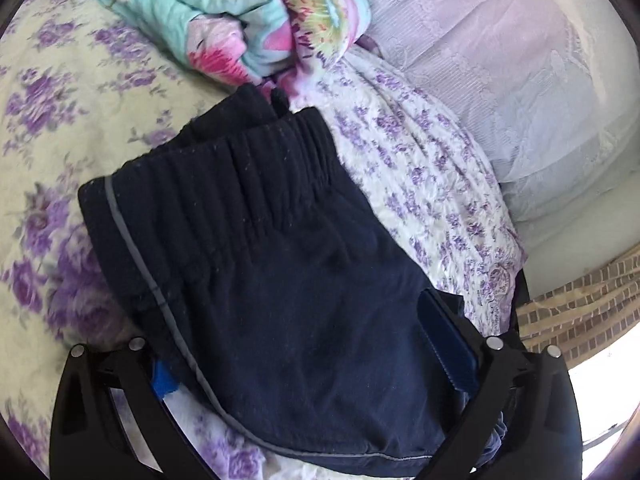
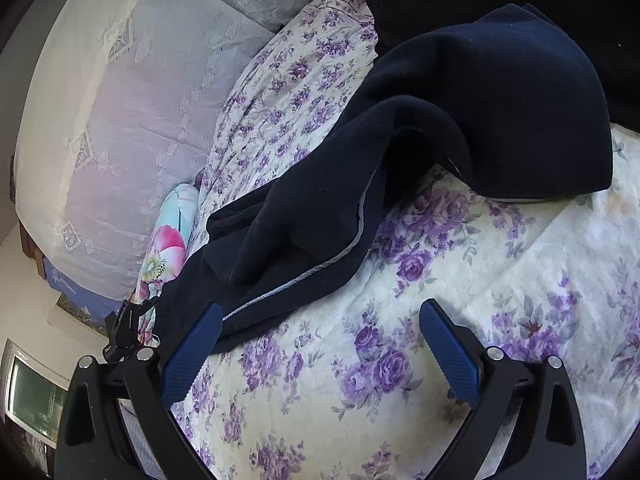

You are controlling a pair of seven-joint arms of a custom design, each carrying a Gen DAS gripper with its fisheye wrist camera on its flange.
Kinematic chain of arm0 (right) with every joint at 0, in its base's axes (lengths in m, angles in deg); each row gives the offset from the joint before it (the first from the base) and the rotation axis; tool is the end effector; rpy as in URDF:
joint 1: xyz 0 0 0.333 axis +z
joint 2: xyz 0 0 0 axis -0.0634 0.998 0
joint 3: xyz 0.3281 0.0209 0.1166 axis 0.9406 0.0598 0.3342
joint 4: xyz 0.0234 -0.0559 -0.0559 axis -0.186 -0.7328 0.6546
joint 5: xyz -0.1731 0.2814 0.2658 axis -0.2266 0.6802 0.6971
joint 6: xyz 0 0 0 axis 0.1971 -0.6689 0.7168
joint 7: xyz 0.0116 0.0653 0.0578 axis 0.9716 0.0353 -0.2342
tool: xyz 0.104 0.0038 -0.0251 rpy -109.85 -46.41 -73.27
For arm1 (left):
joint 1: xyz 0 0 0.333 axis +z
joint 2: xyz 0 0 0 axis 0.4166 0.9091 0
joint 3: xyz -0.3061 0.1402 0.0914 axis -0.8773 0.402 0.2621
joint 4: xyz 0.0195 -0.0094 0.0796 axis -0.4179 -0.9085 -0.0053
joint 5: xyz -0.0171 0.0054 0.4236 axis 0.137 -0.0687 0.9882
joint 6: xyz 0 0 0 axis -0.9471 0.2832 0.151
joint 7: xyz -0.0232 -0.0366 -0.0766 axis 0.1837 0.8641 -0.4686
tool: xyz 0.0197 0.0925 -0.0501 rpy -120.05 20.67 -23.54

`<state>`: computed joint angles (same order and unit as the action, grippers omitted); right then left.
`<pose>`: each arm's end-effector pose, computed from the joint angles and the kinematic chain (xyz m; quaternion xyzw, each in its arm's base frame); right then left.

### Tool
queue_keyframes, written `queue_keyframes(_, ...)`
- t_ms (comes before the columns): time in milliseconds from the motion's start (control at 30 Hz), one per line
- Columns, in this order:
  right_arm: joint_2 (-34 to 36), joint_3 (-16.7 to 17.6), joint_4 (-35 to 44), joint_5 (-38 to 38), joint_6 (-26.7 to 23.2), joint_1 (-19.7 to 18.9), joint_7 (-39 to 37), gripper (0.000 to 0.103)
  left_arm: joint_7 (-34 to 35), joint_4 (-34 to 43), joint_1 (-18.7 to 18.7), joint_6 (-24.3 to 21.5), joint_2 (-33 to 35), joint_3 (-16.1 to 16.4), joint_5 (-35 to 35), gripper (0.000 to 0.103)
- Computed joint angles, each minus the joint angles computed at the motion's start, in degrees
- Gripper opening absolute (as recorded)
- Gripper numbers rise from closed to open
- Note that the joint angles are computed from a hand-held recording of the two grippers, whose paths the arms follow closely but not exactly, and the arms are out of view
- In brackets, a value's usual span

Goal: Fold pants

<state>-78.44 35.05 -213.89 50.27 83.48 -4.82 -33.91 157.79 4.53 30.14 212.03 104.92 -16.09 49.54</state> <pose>0.5448 -0.1275 0.4967 -0.4125 0.7761 -0.0433 0.4751 0.7958 -0.0805 0.5217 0.7617 -0.4744 0.4409 0.0197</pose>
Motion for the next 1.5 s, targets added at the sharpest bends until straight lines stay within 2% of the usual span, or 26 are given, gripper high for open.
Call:
queue_keyframes(33, 0.02, -0.12, -0.04, 0.87, 0.15, 0.01, -0.63, 0.099, 1.25, -1.52, 0.35, 1.72, -0.65, -0.43, -0.62, 0.088)
queue_keyframes(100, 0.21, -0.36, 0.06, 3.11, 0.37, -0.08, -1.87, 0.099, -0.12, -3.33, -0.67, 2.5, -1.74, 1.34, 1.69, 0.055)
queue_keyframes(133, 0.41, -0.41, 0.24, 4.08, 0.49, -0.18, -2.29, 0.099, 0.18, -4.01, 0.03, 2.51, -2.16, 0.9, 0.99, 0.049)
queue_keyframes(200, 0.86, -0.36, 0.79, 6.1, 0.85, -0.36, -3.1, 0.099, 1.77, -5.22, 2.65, 2.7, -2.55, -1.23, -3.55, 0.021)
queue_keyframes(267, 1.54, -0.2, 1.65, 7.05, 0.87, -0.66, -3.31, 0.099, 6.35, -6.35, 6.09, 2.43, -2.7, -4.59, -10.9, 0.019)
queue_keyframes(333, 2.62, -0.03, 2.96, 7.98, 1.08, -1.02, -3.4, 0.099, 8.28, -6.86, 6.37, 1.88, -3.07, -4.53, -13.78, 0.018)
queue_keyframes(500, 7.12, -0.08, 8.43, 13.13, -1.6, -3.25, -1.39, 0.099, 6.73, -7.75, 1.32, 4.1, -5.0, 0.42, -6.63, 0.018)
queue_keyframes(567, 8.92, 0.37, 10.48, 13.45, -2.15, -4.26, 0.17, 0.099, 5.61, -7.78, 0.62, 4.14, -5.12, 1.14, -4.76, 0.018)
queue_keyframes(667, 12.18, 1.28, 13.66, 11.84, -3.33, -5.57, 1.85, 0.096, 4.47, -7.06, 1.63, 2.64, -4.1, 0.43, -6.02, 0.02)
queue_keyframes(733, 13.65, 2.12, 14.73, 8.7, -2.66, -6.02, 3.78, 0.082, 3.31, -5.42, 1.38, 2.19, -2.74, 0.35, -5.79, 0.025)
queue_keyframes(833, 14.64, 3.22, 14.95, 8.9, -1.61, -6.81, 1.31, 0.045, 3.74, -4.36, 0.68, 2.88, -1.73, 0.28, -4.24, 0.041)
queue_keyframes(867, 14.92, 3.44, 14.99, 9.59, -1.72, -7.14, 0.24, 0.041, 3.52, -3.7, 0.09, 3.01, -1.36, 0.63, -2.88, 0.047)
queue_keyframes(933, 15.45, 3.81, 15.28, 10.36, -1.49, -7.52, -1.73, 0.035, 2.07, -1.74, -1.93, 2.9, -0.27, 2.25, 1.72, 0.048)
queue_keyframes(967, 15.53, 4.03, 15.37, 10.08, -0.86, -7.48, -2.18, 0.034, 1.68, -0.57, -2.93, 2.51, 0.36, 3.15, 4.61, 0.044)
queue_keyframes(1000, 15.61, 4.28, 15.48, 9.26, 0.36, -7.22, -2.66, 0.034, 1.09, -0.3, -3.47, 2.74, 0.51, 3.67, 6.49, 0.025)
queue_keyframes(1033, 15.67, 4.5, 15.51, 8.6, 1.35, -7.03, -2.91, 0.034, 1.62, -0.19, -2.93, 2.96, 0.66, 3.02, 6.77, 0.019)
queue_keyframes(1133, 15.97, 4.92, 15.72, 8.0, 2.47, -7.02, -3.41, 0.034, 7.73, -1.71, 2.26, 4.9, 0.53, -3.16, -0.55, 0.014)
queue_keyframes(1300, 15.99, 5.21, 15.85, 8.42, 2.83, -7.26, -5.24, 0.031, 16.0, -7.85, 4.96, 9.98, -3.69, -6.59, -7.97, 0.013)
queue_keyframes(1500, 13.43, 5.14, 15.39, 13.63, 0.77, -7.55, -13.6, 0.015, 27.69, -18.35, 8.41, 15.14, -13.47, -10.08, -23.92, 0.012)
